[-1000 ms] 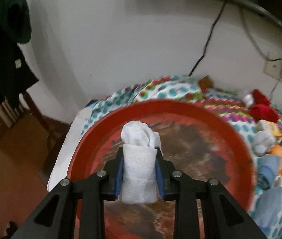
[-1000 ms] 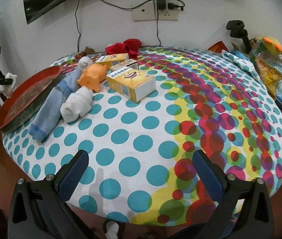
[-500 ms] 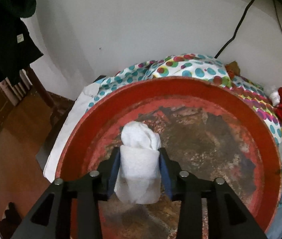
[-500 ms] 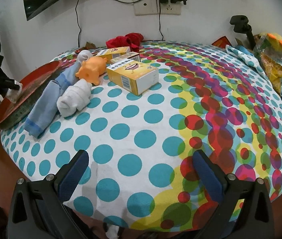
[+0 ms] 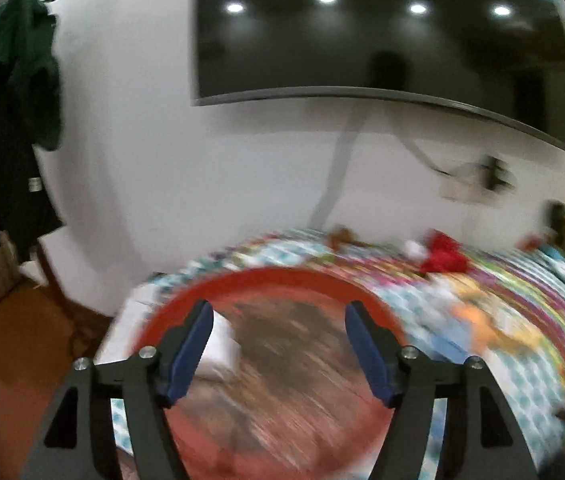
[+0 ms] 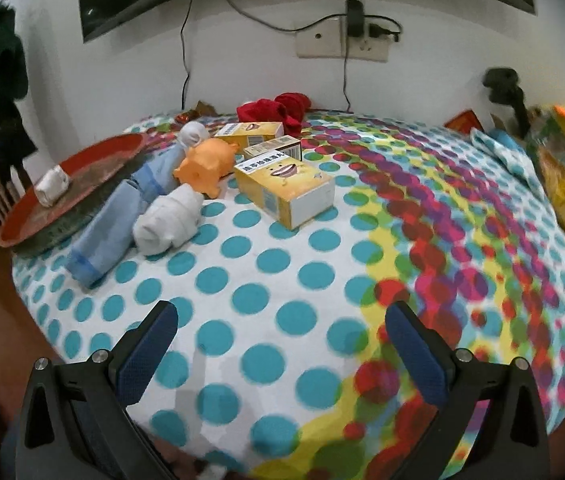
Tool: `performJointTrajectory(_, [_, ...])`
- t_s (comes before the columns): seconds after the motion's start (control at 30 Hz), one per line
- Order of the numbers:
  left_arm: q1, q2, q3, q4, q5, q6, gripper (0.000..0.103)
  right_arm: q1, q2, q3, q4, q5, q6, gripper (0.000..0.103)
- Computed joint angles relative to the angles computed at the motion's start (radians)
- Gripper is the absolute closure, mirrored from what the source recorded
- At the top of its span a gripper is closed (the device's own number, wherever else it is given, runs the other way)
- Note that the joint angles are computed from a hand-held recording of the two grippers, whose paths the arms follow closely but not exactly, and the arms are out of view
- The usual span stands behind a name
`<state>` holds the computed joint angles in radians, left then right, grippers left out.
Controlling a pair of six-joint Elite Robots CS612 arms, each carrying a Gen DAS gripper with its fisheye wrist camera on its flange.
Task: Organize objects
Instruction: 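Open the left gripper to drop the white sock onto the tray, then grasp the yellow medicine box with the right gripper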
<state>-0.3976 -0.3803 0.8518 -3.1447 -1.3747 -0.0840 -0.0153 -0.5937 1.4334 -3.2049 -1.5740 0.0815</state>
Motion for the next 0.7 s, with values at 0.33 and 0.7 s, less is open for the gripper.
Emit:
performJointTrajectory(0.33, [-0.038, -0.057, 0.235, -0.075, -0.276, -0.103, 0.033, -0.03, 0.068, -0.245, 0.242, 0.073, -0.148, 0.0])
performJointTrajectory(0.7, [-0.034, -0.051, 0.232, -0.073, -0.322, -0.125, 0.033, -0.018, 0.158, -0.446, 0.5, 0.053, -0.287, 0.04])
